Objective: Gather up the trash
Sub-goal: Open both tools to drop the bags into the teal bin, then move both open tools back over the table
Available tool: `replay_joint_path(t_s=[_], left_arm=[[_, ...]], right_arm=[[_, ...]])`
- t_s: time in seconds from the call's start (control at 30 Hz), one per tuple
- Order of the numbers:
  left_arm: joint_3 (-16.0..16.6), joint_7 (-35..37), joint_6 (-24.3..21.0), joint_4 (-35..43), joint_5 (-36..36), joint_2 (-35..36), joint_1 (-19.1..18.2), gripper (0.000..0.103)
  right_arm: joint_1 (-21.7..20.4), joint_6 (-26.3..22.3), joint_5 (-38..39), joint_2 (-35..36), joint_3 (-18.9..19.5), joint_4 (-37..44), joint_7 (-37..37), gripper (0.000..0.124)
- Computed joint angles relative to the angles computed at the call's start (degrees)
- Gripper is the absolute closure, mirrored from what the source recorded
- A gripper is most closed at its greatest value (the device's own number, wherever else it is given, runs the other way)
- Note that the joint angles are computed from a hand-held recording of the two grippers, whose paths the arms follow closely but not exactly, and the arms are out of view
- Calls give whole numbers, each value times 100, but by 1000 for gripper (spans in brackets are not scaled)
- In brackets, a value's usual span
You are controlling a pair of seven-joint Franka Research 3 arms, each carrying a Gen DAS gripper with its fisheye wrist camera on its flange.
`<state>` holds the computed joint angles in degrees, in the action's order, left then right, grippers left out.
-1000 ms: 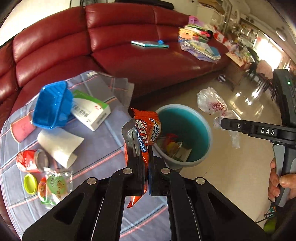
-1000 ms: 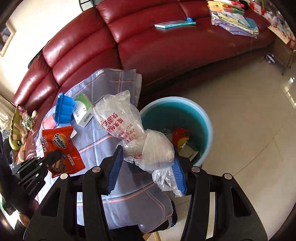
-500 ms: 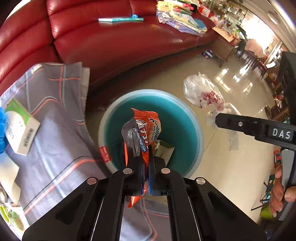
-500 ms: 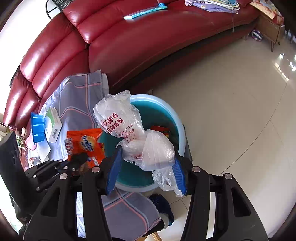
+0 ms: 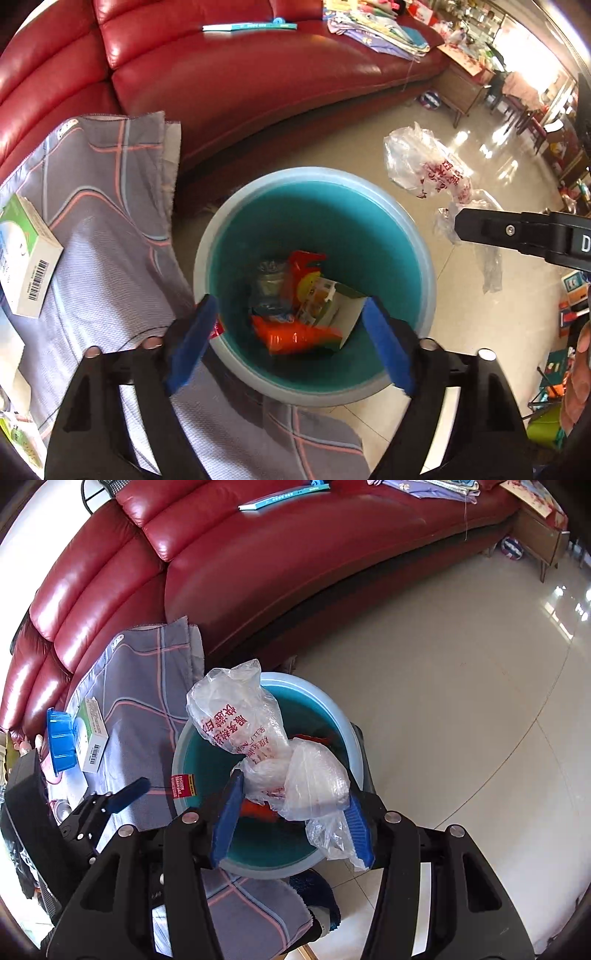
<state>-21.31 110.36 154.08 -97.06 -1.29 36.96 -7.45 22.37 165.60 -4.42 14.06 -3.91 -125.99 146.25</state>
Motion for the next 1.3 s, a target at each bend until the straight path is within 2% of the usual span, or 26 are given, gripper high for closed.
replay_joint_path(t_s=[0.33, 0.4, 0.47, 0.77, 1.0, 1.3], left_arm=[[-87, 163, -26, -236, -267, -226, 289, 5], [-120, 225, 1, -388, -358, -350, 381, 5], [-147, 294, 17, -487, -458, -435, 466, 5], [-135, 520, 14, -633, -803, -606, 709, 4], [-191, 795, -54, -788, -1133, -764, 891, 4], [-261, 1292, 23, -1153, -1746, -1126, 1150, 4]], right_arm=[[-47, -301, 268, 268, 149, 427, -383, 71], [-44, -366, 323, 350, 181, 558, -484, 65], [-55, -378, 440, 425, 231, 669, -594, 44], [159, -764, 442, 571, 104, 1024, -376, 30], [170, -1202, 356, 524, 167, 1097, -91, 29], [325, -1582, -158, 362, 199, 1189, 473, 29]])
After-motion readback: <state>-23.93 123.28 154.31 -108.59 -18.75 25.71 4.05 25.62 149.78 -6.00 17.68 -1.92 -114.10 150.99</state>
